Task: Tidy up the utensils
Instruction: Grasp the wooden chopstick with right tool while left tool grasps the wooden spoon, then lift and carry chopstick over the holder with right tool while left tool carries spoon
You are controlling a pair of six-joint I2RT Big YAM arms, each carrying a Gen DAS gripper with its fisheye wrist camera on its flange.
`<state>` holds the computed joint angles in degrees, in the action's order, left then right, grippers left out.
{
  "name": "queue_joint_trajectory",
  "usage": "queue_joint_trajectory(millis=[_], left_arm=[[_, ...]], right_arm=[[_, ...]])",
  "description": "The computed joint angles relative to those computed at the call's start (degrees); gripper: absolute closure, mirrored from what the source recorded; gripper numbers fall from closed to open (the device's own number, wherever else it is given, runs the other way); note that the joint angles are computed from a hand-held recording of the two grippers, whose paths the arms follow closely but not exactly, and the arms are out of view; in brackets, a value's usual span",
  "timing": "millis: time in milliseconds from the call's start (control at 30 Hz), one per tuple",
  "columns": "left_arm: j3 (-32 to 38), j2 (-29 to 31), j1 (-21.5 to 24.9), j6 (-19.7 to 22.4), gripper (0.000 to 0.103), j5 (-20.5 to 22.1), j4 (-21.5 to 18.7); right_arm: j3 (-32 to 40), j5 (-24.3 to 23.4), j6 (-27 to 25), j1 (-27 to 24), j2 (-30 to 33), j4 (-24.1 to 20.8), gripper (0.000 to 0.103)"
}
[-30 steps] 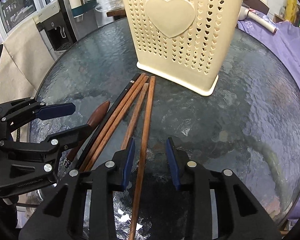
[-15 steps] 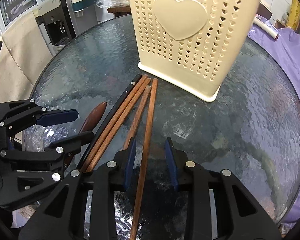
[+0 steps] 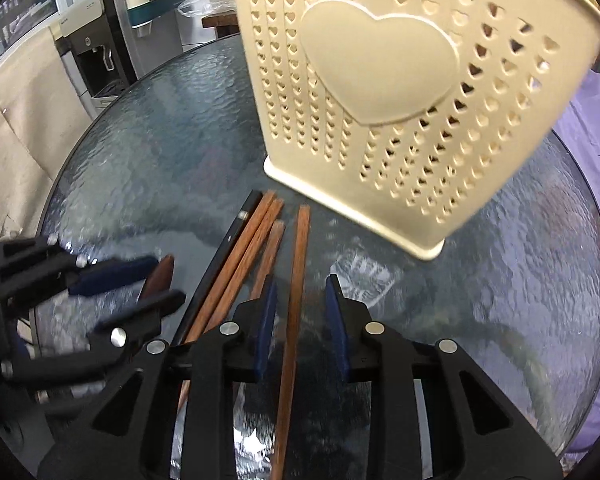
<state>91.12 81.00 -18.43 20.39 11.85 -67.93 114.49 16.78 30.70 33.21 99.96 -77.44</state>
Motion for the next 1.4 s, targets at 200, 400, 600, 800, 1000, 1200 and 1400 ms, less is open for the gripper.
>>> queue_joint_trajectory(millis=[200,400,600,800,1000,1200,1400], left_arm=[[-0.68,-0.67,-0.35,-0.44,0.083,0.17,0.03],[-1.29,-1.25,-0.60,-1.21,0.083,-0.13,0.36],[-1.46,-1.42,-0.42,-2.40,0.084,0.63,0.65],[0.00,-0.74,0.47,-3.16,0.085,2.16,0.72],[1.48,-1.35,1.43,-4.17,0.086,4.08,1.67],[2.56,-2.72,1.93,-5.07,0.088,5.96,3.14],[2.79,-4.01,2.43,-5.54,0.088,7.41,4.22]], right_arm=[[3.56,0.05,-0.25,-0.24,2.44,-1.66,0.082],[1.68,-0.08,-0.31,-0.63,1.34,0.07,0.095],[-5.27,-3.67,0.82,-1.42,-3.28,6.76,0.096],[-12.21,-4.56,0.57,-1.20,-9.48,14.61,0.096],[-17.17,-5.23,0.68,-0.49,-16.22,22.25,0.096],[-19.63,-2.52,-2.04,1.39,-21.47,28.31,0.096],[-20.06,1.28,-5.53,3.90,-24.77,30.20,0.096]])
